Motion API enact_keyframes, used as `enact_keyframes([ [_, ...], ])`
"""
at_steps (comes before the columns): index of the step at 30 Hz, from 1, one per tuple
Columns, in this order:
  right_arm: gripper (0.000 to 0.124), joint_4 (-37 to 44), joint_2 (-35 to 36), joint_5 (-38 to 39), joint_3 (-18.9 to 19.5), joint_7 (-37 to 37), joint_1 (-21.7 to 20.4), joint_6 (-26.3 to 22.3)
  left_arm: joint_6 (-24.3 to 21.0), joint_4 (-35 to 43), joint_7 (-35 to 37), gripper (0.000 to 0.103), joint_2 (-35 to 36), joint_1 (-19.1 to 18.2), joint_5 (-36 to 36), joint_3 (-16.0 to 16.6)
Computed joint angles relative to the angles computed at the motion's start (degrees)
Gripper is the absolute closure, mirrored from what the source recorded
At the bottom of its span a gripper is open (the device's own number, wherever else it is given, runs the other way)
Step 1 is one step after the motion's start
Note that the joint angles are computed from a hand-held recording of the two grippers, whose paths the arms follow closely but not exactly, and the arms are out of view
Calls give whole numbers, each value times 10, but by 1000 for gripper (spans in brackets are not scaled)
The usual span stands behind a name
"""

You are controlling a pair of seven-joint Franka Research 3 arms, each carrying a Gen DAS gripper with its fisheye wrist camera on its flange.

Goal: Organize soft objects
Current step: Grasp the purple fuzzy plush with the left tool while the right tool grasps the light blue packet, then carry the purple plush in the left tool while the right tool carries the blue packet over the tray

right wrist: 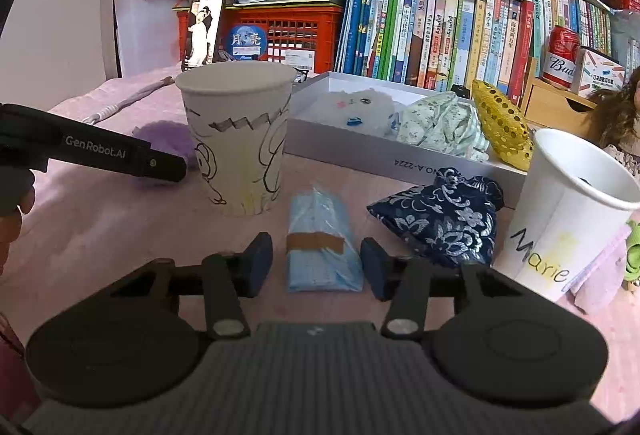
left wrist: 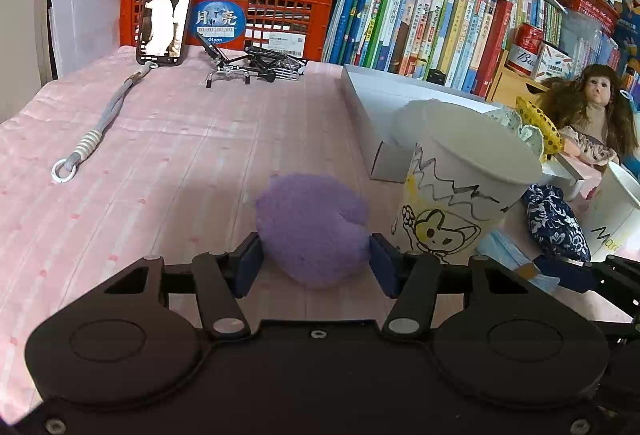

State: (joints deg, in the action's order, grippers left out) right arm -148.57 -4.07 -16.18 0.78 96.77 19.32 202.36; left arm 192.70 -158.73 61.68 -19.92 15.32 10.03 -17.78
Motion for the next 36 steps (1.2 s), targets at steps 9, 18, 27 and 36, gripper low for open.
enact_keyframes([
  [9,79,-3,-1,11,3,-6,1,5,-6,-9,-11,51,-23,16,-2,-18],
  [18,80,-9,-10,56,13,-33,0,30,-14,-13,-25,51,-50,42,4,-39],
  [27,80,-8,-32,89,9,-59,0,58,-26,10,-41,51,-70,68,23,-48],
  [36,79,27,-56,27,-37,-16,2,63,-31,67,-43,51,-68,62,55,-20],
])
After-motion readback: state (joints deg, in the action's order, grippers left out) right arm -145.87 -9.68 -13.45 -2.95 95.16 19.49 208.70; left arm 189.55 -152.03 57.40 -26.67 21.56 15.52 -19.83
